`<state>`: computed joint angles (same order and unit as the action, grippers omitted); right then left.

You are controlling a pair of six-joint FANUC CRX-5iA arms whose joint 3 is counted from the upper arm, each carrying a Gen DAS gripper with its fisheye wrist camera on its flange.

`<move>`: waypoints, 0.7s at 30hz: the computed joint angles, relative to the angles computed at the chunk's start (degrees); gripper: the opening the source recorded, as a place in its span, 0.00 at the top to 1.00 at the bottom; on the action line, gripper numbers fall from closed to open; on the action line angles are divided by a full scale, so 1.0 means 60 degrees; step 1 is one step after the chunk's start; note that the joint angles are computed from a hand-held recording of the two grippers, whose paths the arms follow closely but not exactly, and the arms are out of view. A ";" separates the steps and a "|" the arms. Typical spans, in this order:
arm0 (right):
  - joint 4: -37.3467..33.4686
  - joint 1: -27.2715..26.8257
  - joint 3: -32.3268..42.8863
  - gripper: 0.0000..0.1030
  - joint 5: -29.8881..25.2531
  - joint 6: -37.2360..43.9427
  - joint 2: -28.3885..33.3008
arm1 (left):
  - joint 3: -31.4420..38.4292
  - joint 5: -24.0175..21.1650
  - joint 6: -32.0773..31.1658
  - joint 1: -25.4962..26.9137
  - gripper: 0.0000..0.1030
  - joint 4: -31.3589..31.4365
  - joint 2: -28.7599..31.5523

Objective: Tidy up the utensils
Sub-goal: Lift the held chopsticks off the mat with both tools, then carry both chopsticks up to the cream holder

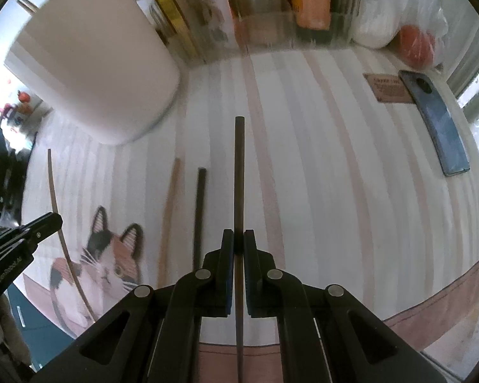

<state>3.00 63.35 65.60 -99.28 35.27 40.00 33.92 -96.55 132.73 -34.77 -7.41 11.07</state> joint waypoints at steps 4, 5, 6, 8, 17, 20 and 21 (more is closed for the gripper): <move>0.0264 0.0110 -0.0178 0.94 0.0330 -0.0020 -0.0230 | 0.0278 -0.0046 0.0021 -0.0008 0.96 -0.0204 -0.0116; 0.0372 0.0135 -0.0184 0.94 0.0365 -0.0013 -0.0286 | 0.0365 -0.0064 0.0005 -0.0003 0.96 -0.0271 -0.0118; 0.0459 0.0163 -0.0153 0.94 0.0451 -0.0008 -0.0283 | 0.0472 -0.0083 0.0033 -0.0031 0.96 -0.0350 -0.0125; 0.0641 0.0183 -0.0177 0.95 0.0622 0.0014 -0.0320 | 0.0510 -0.0004 0.0017 0.0006 0.96 -0.0444 -0.0222; 0.1337 0.0277 0.0303 0.95 0.1165 0.0210 -0.0249 | 0.1139 0.0071 -0.0110 -0.0008 0.96 -0.0910 -0.0296; 0.1508 0.0312 0.0900 0.95 0.1104 0.0325 0.0020 | 0.1453 0.0009 -0.0090 -0.0060 0.96 -0.1109 -0.0266; 0.1567 0.0321 0.1335 0.95 0.0959 0.0421 0.0231 | 0.1566 -0.0016 -0.0092 -0.0080 0.96 -0.1179 -0.0251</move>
